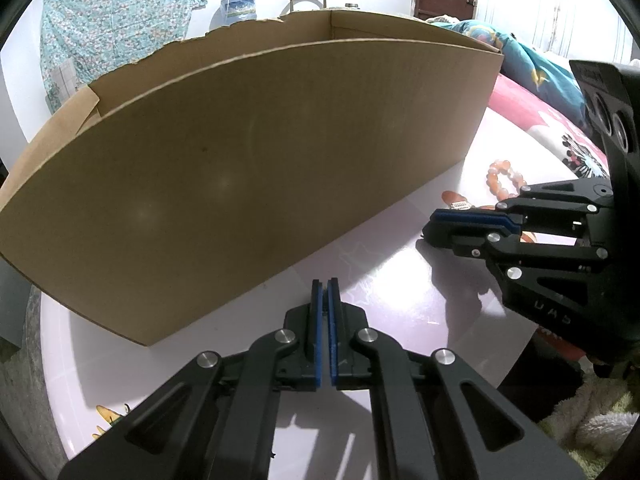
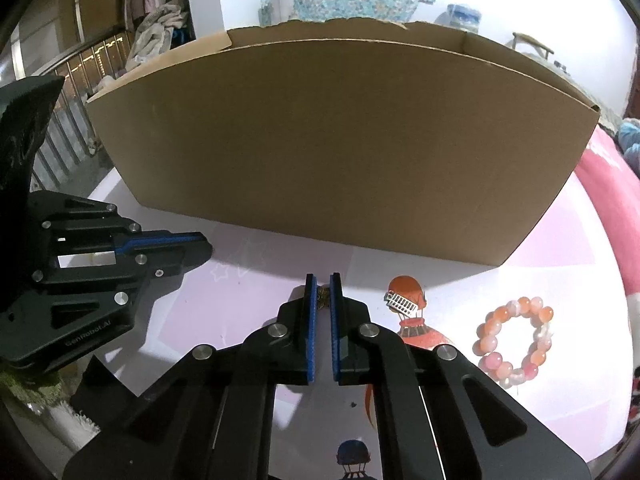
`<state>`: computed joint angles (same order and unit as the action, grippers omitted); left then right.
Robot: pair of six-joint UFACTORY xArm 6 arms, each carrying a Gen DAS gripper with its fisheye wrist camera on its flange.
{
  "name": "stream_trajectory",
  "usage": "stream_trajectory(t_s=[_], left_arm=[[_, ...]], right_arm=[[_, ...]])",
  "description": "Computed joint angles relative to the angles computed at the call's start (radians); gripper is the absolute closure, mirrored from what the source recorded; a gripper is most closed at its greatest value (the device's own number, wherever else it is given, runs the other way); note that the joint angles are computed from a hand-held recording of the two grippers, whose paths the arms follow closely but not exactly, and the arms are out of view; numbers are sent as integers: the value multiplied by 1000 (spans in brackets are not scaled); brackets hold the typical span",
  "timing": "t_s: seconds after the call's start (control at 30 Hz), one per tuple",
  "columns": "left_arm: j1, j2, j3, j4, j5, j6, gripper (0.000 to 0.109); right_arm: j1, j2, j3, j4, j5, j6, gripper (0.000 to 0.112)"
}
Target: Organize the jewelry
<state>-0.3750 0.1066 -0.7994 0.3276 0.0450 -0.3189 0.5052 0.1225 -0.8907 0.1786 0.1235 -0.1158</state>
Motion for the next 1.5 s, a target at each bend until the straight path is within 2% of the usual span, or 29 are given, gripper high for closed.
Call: stream_trajectory(t_s=[0.17,0.3,0.47,0.57,0.73,1.0,1.2,1.27,1.33,1.4,1.5], left_arm=[[0,1,0,0,-3,0,106],[0,1,2,-19,-11,21,106],[1,1,2,-16,-12,18,106],[0,0,4,-19,-12,21,106],[1,-1,6,-16,-14,18,106],[1,-1,7,-10,-16,9,106],[1,-1,9,4,-21,-5,106],[0,-1,10,-3,-21,1,106],[1,-1,9,5,-21,-5,106],[0,0,9,2,-21,-3,106],[0,1,8,5,-22,-7,106]], right_arm=[[-4,-12,7,68,0,-63,112],[-7,-22,13,64,3,-57,112],[-4,-43,19,191,38,-154,110],[-20,-45,15,157,64,-119,107],[-32,-33,7,56,56,-26,107],[-13,-33,4,-48,81,41,105],[7,-29,-9,13,97,-18,105],[1,-23,-18,44,97,-47,101],[0,-20,-22,99,88,-71,87],[-2,-22,-22,154,86,-100,81],[-2,-6,-37,191,82,-115,81]])
